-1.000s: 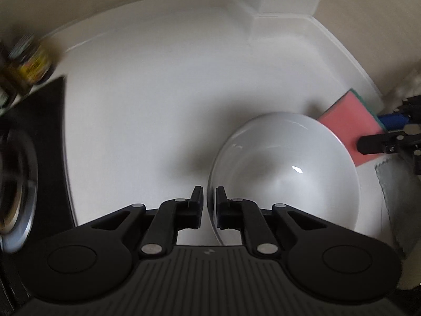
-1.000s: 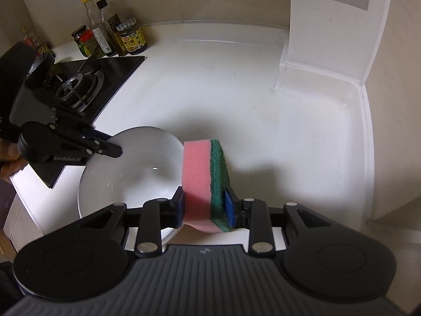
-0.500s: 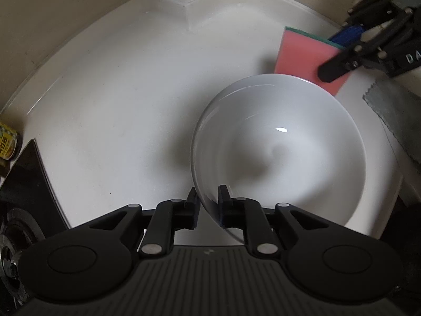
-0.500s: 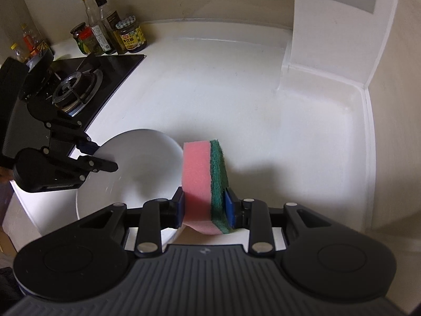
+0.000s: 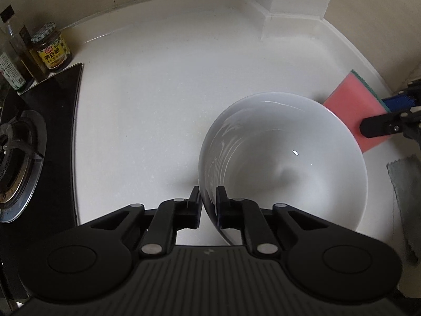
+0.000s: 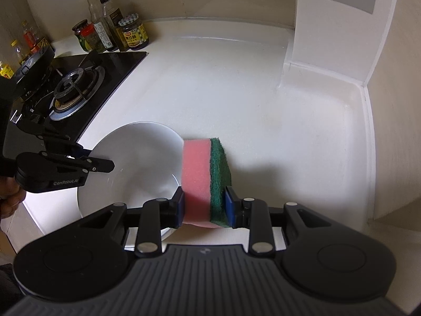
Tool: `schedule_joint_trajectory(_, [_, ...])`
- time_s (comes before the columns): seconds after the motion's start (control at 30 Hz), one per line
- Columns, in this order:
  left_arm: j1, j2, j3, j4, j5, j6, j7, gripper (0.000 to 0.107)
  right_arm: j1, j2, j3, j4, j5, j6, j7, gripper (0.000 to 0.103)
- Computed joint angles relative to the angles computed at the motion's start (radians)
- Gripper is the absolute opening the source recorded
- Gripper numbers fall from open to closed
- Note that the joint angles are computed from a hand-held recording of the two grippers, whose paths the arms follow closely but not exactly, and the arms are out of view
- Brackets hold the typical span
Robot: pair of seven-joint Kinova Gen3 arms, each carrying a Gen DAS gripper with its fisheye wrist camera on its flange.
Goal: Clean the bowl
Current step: 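Hold the bowl with the left gripper while the right gripper keeps scrubbing its outside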
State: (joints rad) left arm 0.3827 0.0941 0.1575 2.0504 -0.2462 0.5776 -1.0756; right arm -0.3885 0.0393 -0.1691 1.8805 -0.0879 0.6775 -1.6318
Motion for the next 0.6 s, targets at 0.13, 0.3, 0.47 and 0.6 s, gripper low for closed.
schedule_joint_trajectory(0.13, [-0.017, 0.001, -0.003, -0.008, 0.008, 0.001, -0.053, 0.011, 0.000, 0.005, 0.000, -0.006, 0.001, 0.003, 0.004, 0.027])
schedule_joint_trajectory(0.3, [0.001, 0.009, -0.001, -0.016, -0.028, 0.006, -0.047, 0.011, 0.002, 0.009, 0.002, -0.010, -0.007, 0.002, 0.010, 0.027])
schedule_joint_trajectory(0.47, [0.006, 0.011, 0.000, -0.010, -0.045, -0.006, -0.076, 0.012, -0.003, 0.017, 0.001, -0.017, 0.007, 0.003, -0.005, 0.027])
schedule_joint_trajectory(0.6, [-0.047, 0.017, 0.035, -0.016, -0.014, -0.013, -0.226, 0.013, -0.006, 0.032, -0.001, -0.035, 0.014, 0.007, 0.010, 0.027])
